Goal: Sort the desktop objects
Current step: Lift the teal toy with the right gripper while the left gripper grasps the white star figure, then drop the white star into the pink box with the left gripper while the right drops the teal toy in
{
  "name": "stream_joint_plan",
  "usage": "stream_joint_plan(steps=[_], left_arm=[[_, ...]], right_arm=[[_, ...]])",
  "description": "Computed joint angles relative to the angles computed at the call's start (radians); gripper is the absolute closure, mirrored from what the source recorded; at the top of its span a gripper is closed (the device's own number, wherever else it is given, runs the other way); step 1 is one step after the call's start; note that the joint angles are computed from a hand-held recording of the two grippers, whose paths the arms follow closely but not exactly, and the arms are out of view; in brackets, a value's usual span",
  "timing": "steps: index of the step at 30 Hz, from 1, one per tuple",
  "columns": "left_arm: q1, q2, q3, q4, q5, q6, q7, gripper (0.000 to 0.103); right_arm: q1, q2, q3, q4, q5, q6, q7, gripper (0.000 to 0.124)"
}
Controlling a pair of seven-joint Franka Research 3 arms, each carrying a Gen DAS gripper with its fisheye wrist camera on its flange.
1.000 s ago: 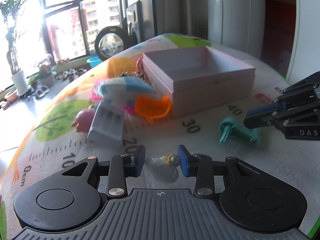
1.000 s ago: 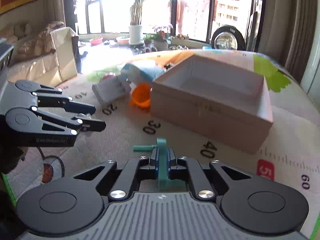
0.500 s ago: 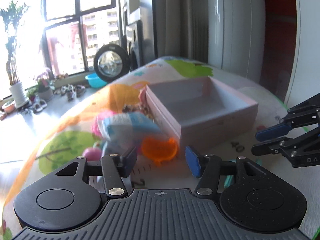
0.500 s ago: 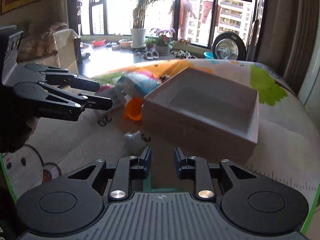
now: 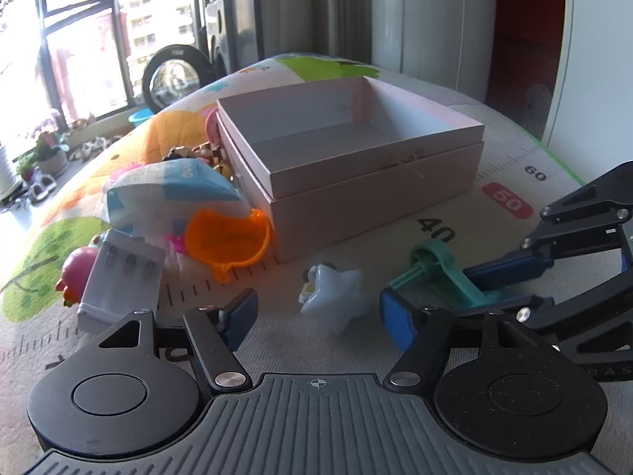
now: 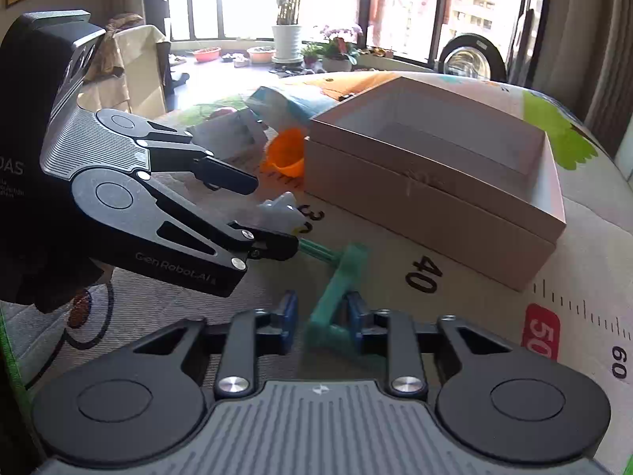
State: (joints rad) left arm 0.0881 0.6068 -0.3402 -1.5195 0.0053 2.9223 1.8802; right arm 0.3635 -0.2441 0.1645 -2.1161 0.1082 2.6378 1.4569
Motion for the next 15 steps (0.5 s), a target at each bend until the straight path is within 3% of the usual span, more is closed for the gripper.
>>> stream_joint_plan(steps=[3,6,10,12,13,15], left_arm=[[-0.028,0.017,0.026,0.033,0.014,-0.025,-0.027,0.034],[-0.021,0.015,0.009,0.027,0.014,-0.017,-0.009,0.057],[-0.035,-0.027,0.032,-0.035,0.043,0.035,-0.018,0.060],[-0.001,-0.065,-0.003,-0.093,0.042,0.084,0.007,0.060],[0.032,-0.083,-0.039,-0.119,0.032,0.111,0.029,0.060],[0.097,-0.100,-0.117,-0.141,0.012,0.161,0.073,0.060]], right_arm=[[-0.006,-0.018,-0.015,-0.002,0.029,-0.027,0.012,0.115],[-0.023,-0.045,-0.013,-0.020,0.022,-0.041,0.045,0.115],[-0.026,-0.082,-0.019,-0.045,0.046,-0.043,0.061,0.115],[-0.029,-0.109,-0.021,-0.057,0.058,-0.022,0.064,0.116],[-0.031,-0.120,-0.023,-0.059,0.063,-0.008,0.064,0.124],[-0.038,-0.135,-0.028,-0.045,0.078,0.029,0.067,0.124]])
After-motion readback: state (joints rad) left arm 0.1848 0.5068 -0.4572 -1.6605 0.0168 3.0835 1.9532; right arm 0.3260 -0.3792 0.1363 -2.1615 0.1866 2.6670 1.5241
